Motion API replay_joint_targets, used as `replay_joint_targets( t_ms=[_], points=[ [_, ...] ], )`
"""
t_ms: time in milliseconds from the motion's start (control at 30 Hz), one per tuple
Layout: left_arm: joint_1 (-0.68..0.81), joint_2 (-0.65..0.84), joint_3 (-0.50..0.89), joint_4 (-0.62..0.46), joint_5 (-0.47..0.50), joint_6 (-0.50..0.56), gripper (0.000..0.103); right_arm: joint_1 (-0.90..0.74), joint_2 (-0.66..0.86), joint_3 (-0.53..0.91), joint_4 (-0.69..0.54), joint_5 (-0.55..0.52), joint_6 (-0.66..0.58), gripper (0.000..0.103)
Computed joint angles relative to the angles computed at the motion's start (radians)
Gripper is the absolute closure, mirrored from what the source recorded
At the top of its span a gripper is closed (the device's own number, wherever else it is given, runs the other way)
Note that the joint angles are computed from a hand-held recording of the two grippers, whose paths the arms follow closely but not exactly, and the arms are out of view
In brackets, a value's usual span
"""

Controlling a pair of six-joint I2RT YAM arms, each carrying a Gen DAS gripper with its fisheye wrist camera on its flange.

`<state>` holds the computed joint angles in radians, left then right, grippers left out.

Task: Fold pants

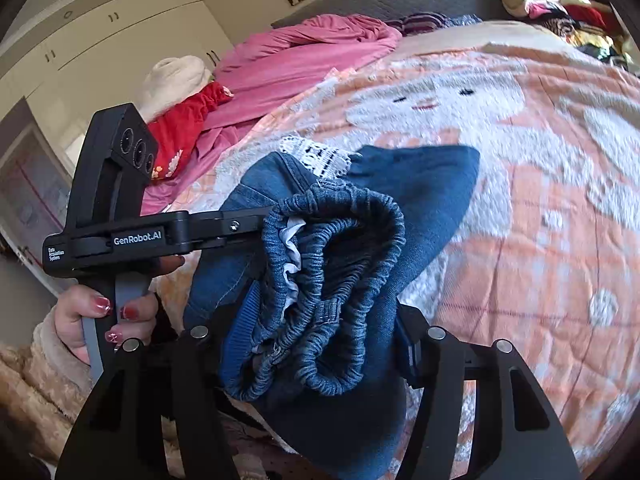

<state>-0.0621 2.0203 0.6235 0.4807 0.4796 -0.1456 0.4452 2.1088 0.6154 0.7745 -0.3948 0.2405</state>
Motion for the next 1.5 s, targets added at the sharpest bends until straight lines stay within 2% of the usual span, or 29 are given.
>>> replay_joint_targets(
  t_ms=[200, 433, 667, 800, 867, 967, 1500],
  points=[
    [0.034, -0.026, 0.052, -0.049, 0.007, 0.01, 0.054, -0.008, -0.022, 0.084, -0.084, 0.01, -0.032, 0.046],
    [0.074, -0.02, 0.139, -0.107, -0.004, 0.041, 0.054, -0.009, 0.022, 0.249, -0.192, 0.011, -0.062, 0.046],
    [0.103, 0.074, 0.25, -0.156, -0.006, 0.062, 0.054, -0.008, 0.102, 0.378, -0.263, 0.018, -0.058, 0.046],
    [0.101, 0.141, 0.291, -0.18, -0.041, 0.076, 0.054, -0.018, 0.164, 0.453, -0.353, 0.032, -0.035, 0.043],
    [0.099, 0.166, 0.302, -0.187, -0.071, 0.083, 0.046, -0.033, 0.186, 0.459, -0.354, 0.012, -0.004, 0.039],
    [0.108, 0.199, 0.313, -0.187, -0.064, 0.086, 0.042, -0.042, 0.205, 0.459, -0.348, 0.005, 0.022, 0.036],
    [0.107, 0.213, 0.314, -0.165, -0.07, 0.072, 0.038, -0.018, 0.183, 0.446, -0.369, 0.084, 0.033, 0.025]
  ],
)
